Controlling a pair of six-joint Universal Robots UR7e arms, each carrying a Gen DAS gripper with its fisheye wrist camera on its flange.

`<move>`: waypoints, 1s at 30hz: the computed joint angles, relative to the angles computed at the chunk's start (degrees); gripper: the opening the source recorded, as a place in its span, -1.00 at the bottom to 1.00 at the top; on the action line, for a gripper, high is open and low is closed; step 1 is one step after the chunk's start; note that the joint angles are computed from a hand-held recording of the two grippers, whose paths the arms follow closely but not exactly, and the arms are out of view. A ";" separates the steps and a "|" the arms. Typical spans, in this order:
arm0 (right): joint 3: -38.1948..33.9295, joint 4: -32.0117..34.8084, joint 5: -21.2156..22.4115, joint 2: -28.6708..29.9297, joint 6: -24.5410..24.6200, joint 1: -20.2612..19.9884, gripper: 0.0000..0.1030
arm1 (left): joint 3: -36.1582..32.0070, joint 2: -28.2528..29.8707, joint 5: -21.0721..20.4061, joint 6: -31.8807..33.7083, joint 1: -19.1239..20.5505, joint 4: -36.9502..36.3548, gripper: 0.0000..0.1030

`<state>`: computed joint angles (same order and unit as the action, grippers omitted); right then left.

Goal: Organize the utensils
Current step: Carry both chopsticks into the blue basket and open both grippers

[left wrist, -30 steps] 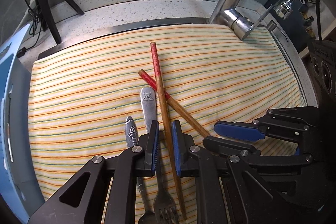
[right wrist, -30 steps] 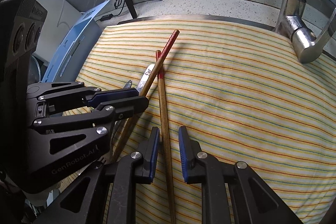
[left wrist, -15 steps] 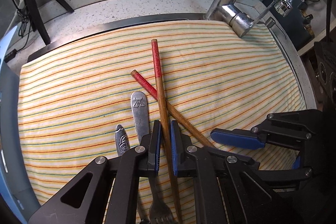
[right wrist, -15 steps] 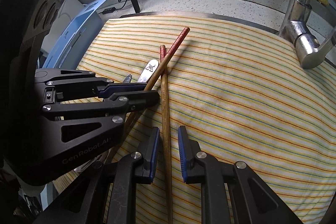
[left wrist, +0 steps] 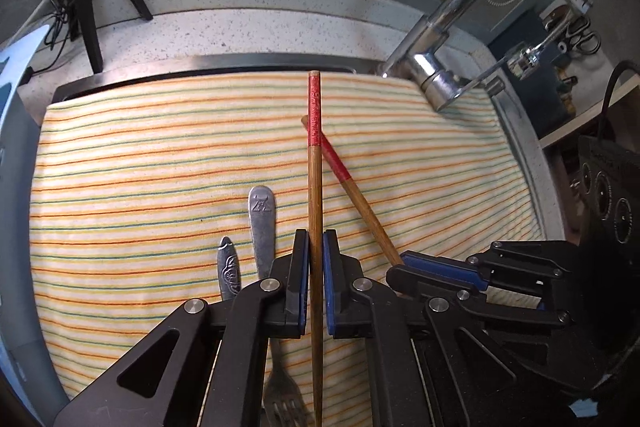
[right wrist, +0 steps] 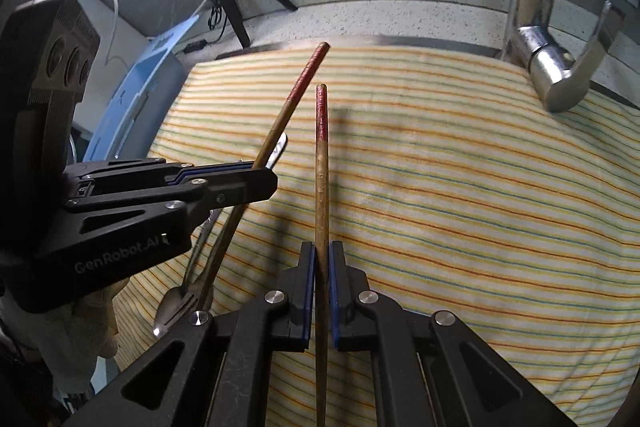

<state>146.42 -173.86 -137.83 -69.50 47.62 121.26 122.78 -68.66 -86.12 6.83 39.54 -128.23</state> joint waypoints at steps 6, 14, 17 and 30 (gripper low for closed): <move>-1.32 2.95 -2.71 -2.80 2.79 3.58 -0.88 | -1.47 -2.35 -2.11 0.87 0.60 0.22 -0.90; -7.39 0.54 -3.85 0.97 -2.14 5.85 -0.88 | -3.03 -7.17 -1.40 2.29 2.27 1.88 -0.90; -9.98 -2.64 -2.82 3.93 -5.81 5.28 -0.88 | -3.85 -8.41 0.26 2.54 3.62 2.13 -0.90; -26.25 -8.65 5.23 19.24 -17.06 1.68 -0.88 | -12.59 -9.79 7.74 4.19 14.22 6.44 -0.90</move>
<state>120.17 -182.51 -132.60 -50.25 30.56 122.94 110.18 -78.45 -78.38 11.02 53.76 -121.80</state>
